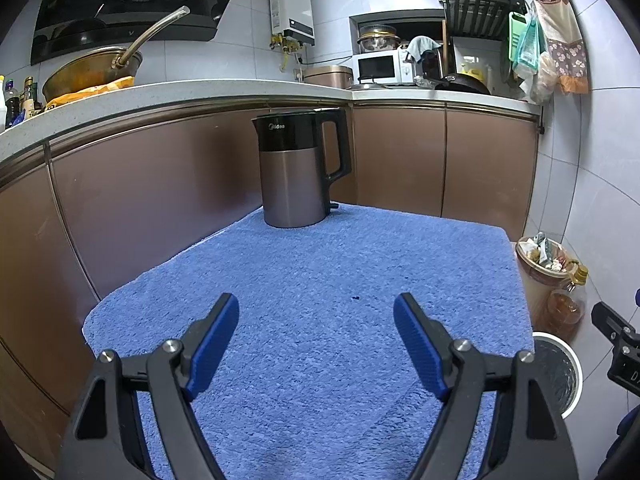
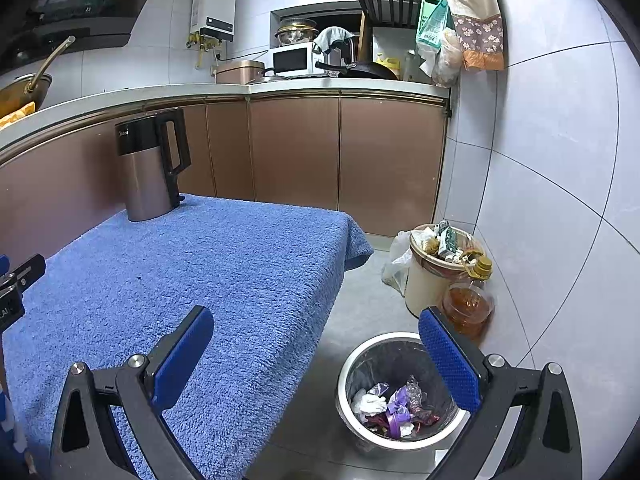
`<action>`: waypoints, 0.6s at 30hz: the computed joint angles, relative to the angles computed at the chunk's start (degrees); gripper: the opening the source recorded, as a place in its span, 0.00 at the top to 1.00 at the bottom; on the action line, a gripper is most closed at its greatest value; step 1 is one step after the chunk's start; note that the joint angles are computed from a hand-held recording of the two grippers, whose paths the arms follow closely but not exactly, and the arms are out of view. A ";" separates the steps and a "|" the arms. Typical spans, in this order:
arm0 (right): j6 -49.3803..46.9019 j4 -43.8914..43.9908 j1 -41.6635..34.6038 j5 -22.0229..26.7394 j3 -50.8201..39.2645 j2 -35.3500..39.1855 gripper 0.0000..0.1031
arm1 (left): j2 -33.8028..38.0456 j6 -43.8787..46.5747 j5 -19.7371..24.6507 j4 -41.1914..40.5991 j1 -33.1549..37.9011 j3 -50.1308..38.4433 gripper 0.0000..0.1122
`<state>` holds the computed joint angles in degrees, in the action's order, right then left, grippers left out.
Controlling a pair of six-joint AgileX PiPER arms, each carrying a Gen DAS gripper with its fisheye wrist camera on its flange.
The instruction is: Collect trash
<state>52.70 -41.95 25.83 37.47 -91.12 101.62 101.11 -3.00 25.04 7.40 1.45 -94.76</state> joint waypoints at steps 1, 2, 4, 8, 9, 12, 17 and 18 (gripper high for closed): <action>-0.17 0.19 -0.08 -0.06 -0.05 0.08 0.00 | 0.07 0.23 0.07 -0.19 0.06 -0.04 0.30; -0.33 0.36 -0.16 -0.12 0.02 0.07 0.00 | 0.09 0.23 0.10 -0.20 0.08 0.00 0.30; -0.71 0.77 -0.35 -0.19 0.04 0.19 0.00 | 0.16 0.32 0.19 -0.31 0.12 0.00 0.30; -1.22 1.29 -0.59 -0.46 0.34 0.18 0.00 | 0.43 0.97 0.34 -0.92 0.19 -0.30 0.30; -1.50 1.50 -0.69 -0.53 0.27 0.27 0.00 | 0.53 1.27 0.50 -1.29 0.26 -0.46 0.30; -1.69 1.78 -0.71 -0.54 0.08 0.51 0.00 | 0.74 1.78 0.92 -2.16 0.40 -0.85 0.30; -1.61 1.86 -0.81 -0.60 0.15 0.51 0.00 | 1.24 2.82 1.49 -3.37 0.70 -1.90 0.30; -1.53 1.85 -0.79 -0.55 0.08 0.57 0.00 | 1.21 2.86 1.47 -3.38 0.67 -1.87 0.30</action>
<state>51.17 -40.10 25.04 36.93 -91.04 102.19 102.32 -0.14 26.51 4.02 2.11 -96.64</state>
